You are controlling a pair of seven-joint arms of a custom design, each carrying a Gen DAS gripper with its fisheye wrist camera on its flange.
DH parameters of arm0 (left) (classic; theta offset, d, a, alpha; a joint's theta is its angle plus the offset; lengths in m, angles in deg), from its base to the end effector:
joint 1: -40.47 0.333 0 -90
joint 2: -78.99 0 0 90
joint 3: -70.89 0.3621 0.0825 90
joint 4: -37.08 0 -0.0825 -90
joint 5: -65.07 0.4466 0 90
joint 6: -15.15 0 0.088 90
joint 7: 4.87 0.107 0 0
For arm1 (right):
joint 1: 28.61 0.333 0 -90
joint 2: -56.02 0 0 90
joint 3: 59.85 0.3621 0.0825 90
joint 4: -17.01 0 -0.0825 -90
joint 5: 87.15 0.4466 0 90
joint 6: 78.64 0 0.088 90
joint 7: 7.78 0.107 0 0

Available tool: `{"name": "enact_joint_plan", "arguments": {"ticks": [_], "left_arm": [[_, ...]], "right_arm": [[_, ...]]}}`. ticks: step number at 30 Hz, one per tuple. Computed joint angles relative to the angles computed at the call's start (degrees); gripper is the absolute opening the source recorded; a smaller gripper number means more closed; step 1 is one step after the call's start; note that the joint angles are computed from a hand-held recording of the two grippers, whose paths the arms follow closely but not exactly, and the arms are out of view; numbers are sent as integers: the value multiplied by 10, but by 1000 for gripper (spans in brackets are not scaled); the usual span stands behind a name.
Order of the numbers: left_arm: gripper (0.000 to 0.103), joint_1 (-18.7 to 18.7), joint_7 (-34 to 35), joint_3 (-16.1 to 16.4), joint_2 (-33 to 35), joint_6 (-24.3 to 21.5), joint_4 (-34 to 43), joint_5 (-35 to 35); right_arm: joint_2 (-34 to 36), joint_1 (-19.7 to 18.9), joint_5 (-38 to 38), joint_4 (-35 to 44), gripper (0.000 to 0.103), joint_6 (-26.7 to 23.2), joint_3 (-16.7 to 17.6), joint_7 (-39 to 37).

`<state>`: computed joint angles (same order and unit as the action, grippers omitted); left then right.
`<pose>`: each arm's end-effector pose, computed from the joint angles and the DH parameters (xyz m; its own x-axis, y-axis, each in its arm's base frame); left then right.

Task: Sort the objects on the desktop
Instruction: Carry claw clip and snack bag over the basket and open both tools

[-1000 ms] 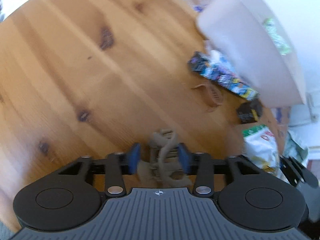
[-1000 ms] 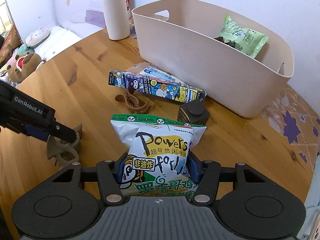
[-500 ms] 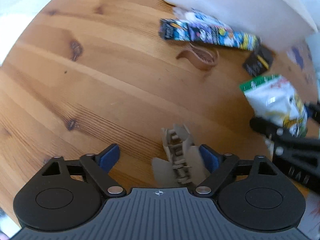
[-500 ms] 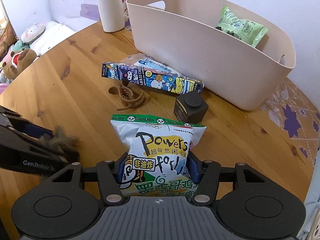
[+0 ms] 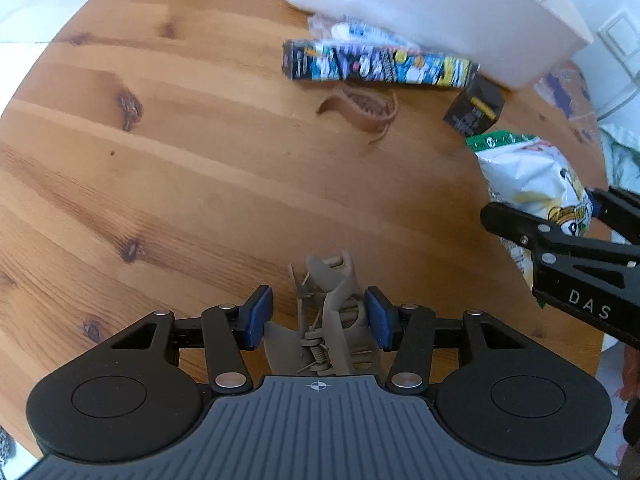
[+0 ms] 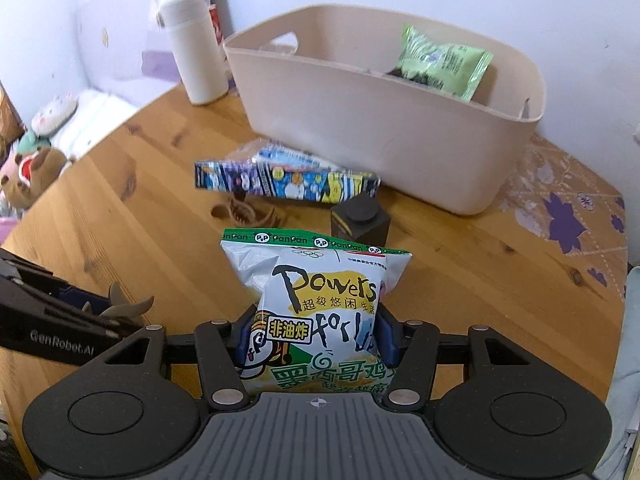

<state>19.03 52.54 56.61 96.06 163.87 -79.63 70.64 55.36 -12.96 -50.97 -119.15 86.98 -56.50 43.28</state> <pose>0.5528 -0.3913 0.3308 -0.1257 -0.9813 0.1460 -0.9700 0.0907 -0.2254 0.5520 0.1535 0.3790 0.4466 -0.8904 -0.0881 -0.7679 -0.3309 -0.5485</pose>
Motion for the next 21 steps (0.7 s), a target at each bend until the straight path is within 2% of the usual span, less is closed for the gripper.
{"name": "enact_joint_plan", "arguments": {"ticks": [5,12,17,21], "left_arm": [[52,-1,-6,5,-6,30,6,9],[52,15,10,13,-17,60,24,11],[52,19,14,24,0,85,71,32],[52,18,12,38,24,106,126,49]], "right_arm": [[-21,6,50,-4,54,19,-6,-24],[-31,16,55,15,54,66,-18,-13],[-17,10,11,44,54,101,-19,39],[4,-5,-82,73,54,124,-14,123]]}}
